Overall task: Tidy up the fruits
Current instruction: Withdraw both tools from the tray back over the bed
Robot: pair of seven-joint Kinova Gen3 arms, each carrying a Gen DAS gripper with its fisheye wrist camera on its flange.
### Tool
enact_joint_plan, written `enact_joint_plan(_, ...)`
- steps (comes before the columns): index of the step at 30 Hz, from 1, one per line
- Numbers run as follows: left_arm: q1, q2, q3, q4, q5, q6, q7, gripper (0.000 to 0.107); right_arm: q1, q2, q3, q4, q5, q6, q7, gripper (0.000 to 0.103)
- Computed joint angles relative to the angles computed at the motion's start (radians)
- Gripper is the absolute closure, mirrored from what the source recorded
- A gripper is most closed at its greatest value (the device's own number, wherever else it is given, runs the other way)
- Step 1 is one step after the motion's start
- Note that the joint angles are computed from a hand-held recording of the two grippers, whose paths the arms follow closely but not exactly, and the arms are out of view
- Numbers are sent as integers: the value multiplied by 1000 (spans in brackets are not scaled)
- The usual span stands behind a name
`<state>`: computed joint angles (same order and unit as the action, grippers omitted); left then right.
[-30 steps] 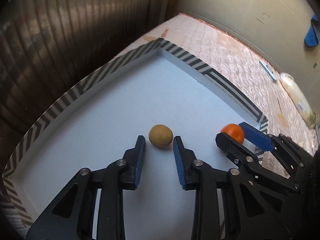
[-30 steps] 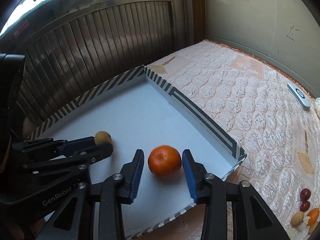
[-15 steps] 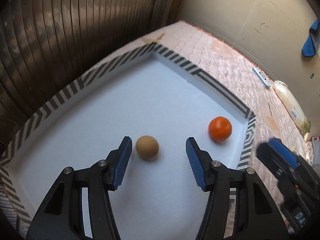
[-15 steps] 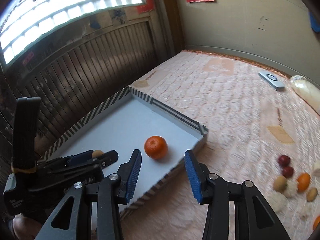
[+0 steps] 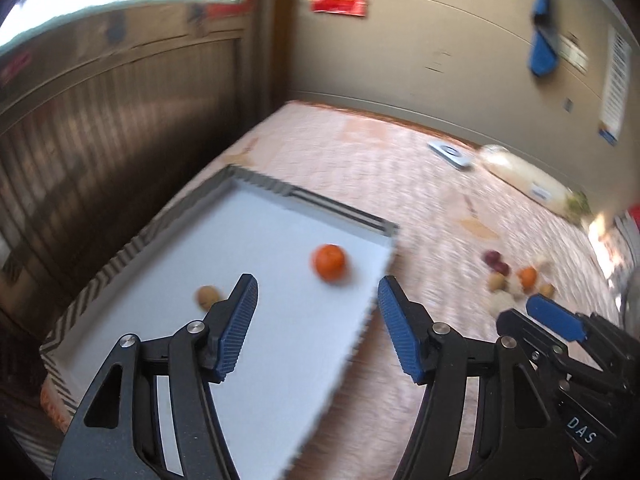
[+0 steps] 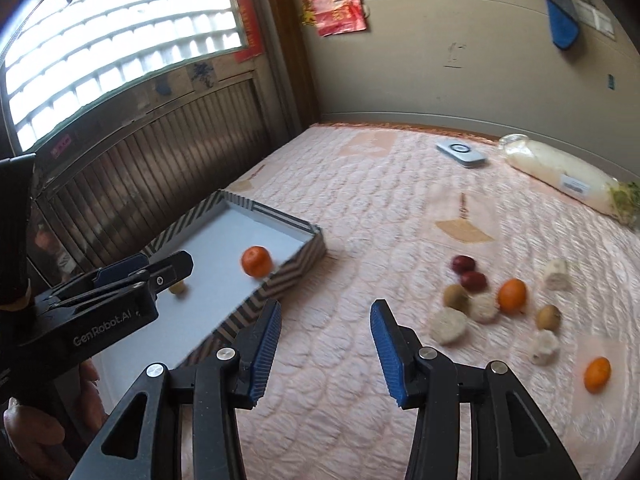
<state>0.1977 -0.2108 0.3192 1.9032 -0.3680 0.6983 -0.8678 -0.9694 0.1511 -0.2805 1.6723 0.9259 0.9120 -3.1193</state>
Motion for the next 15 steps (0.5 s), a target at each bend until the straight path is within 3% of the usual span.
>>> enact_joint_plan(4, 40, 29, 22, -11, 14, -16, -14, 44, -13, -39, -15, 50, 11, 65, -72, 58)
enact_joint_plan(8, 71, 66, 68, -24, -56, -22, 49, 44, 1, -67, -43, 91, 10, 112, -128, 58)
enact_joint_plan(15, 170, 138, 51, -59, -106, -28, 95, 44, 26, -110, -82, 150, -1, 184, -211, 58)
